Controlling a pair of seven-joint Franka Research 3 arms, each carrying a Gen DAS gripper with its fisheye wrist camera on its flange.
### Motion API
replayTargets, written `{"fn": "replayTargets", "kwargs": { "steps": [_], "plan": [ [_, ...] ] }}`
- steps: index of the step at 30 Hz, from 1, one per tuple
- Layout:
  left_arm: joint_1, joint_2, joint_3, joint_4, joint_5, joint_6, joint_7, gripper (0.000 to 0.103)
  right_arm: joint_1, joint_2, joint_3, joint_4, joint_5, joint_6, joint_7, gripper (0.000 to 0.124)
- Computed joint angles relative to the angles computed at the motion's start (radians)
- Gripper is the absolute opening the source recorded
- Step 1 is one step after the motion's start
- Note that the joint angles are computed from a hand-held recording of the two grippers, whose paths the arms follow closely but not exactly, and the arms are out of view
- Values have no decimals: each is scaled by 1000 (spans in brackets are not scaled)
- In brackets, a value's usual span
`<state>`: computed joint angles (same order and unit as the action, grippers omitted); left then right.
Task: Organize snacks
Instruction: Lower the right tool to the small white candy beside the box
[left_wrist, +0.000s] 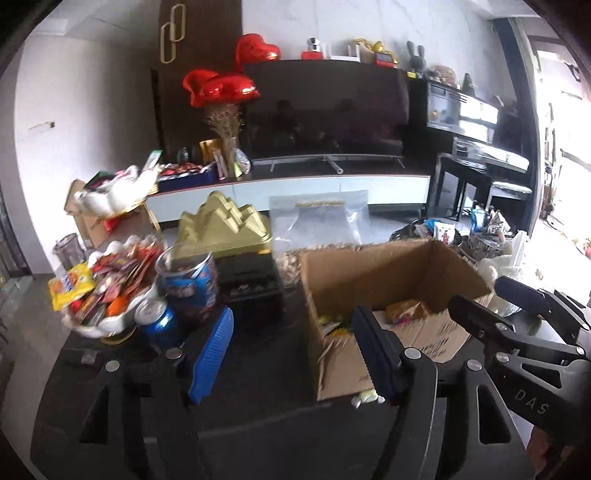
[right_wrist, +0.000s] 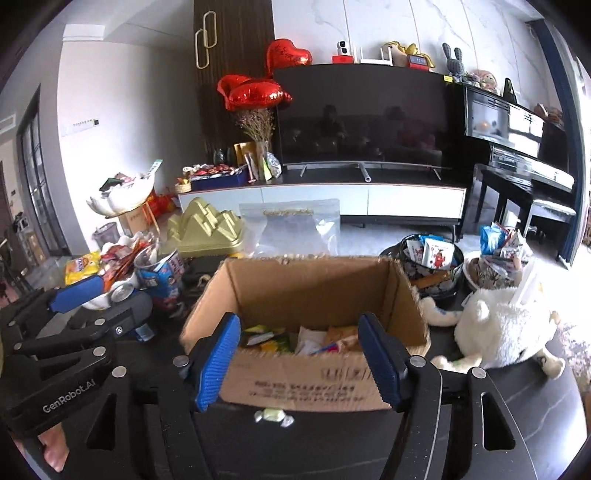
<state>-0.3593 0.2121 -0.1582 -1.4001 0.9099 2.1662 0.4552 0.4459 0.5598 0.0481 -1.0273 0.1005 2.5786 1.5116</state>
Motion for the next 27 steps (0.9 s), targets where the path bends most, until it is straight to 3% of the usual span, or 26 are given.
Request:
{"fn": "replayTargets", "kwargs": {
  "steps": [5, 12, 17, 27],
  "plan": [
    [4, -62, -11, -107, 32, 2, -70, 69, 3, -97, 11, -191, 11, 110, -6, 68],
    [26, -120, -38, -227, 61, 5, -172, 72, 8, -144, 18, -312, 17, 180, -8, 68],
    [56, -150, -48, -312, 22, 65, -189, 72, 4, -140, 33, -348, 41, 190, -18, 68],
    [73, -119, -46, -343, 21, 64, -223, 72, 34, -76, 12, -333, 4, 171, -1, 68]
  ]
}}
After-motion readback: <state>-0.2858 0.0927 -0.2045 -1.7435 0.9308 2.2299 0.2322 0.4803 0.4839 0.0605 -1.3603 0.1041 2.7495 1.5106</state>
